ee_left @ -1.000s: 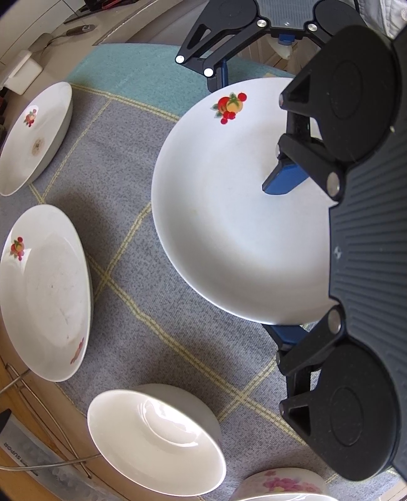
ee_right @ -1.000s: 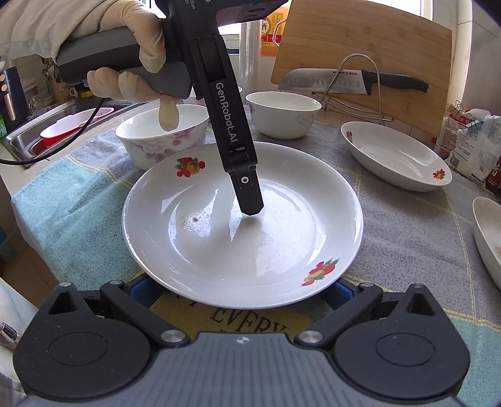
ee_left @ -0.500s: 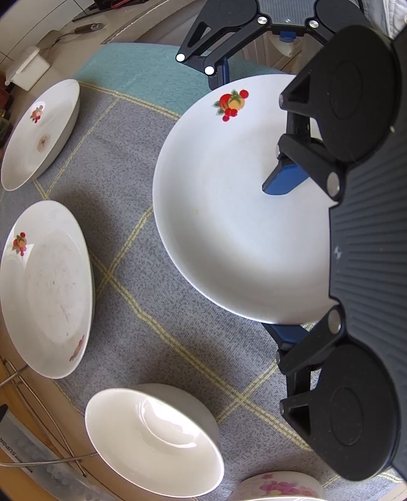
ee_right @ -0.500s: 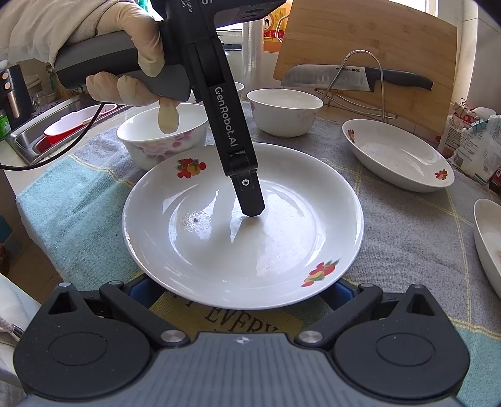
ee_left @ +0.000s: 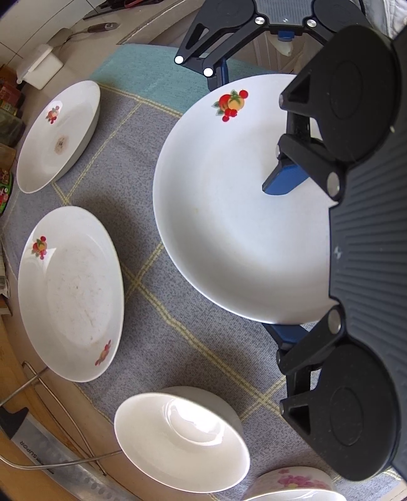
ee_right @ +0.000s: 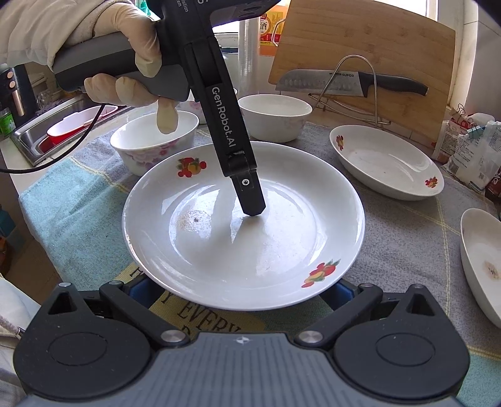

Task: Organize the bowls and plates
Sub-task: 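Lift the fruit-decal plate with the left gripper toward the stained plate, then lower the held plate onto the stained plate with the left gripper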

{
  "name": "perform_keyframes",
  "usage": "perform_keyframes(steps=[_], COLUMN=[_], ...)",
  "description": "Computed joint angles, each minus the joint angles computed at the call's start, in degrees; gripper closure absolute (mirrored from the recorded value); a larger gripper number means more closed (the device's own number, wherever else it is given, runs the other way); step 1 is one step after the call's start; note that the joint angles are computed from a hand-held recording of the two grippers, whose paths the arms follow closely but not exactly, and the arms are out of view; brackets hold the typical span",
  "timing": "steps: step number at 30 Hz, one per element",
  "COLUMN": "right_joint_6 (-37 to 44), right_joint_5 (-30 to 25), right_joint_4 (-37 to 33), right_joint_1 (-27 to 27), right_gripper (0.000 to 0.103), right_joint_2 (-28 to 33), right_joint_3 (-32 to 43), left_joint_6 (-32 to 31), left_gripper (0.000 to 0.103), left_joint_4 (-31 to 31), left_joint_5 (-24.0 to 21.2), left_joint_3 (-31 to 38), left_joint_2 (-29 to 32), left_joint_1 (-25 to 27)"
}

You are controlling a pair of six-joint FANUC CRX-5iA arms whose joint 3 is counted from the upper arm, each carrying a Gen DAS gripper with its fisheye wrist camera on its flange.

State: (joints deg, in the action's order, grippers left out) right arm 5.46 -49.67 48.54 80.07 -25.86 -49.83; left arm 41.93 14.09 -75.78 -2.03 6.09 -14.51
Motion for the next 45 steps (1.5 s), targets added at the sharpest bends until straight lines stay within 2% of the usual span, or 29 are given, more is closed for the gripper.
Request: perform_keyframes(steps=[21,34,45], right_joint_6=[11.8,17.9,17.4], right_joint_5=[-0.6,-4.7,-10.4], right_joint_4=[-5.0,-7.4,-7.1], right_joint_1=[-3.3,-3.1,-0.5], right_gripper=[0.000,0.000,0.000], right_joint_2=[-9.5,-18.0,-24.1], right_joint_3=[-2.8,-4.9,-6.7], left_joint_6=[9.1,14.0,16.6], left_gripper=[0.021,0.021,0.021], left_joint_4=[-1.2,-2.3,-3.2], left_joint_5=[0.3,1.0,0.2], left_joint_3=[6.0,9.6,13.3], left_joint_2=[3.2,5.0,7.3], left_joint_1=[-6.6,-10.8,-14.2])
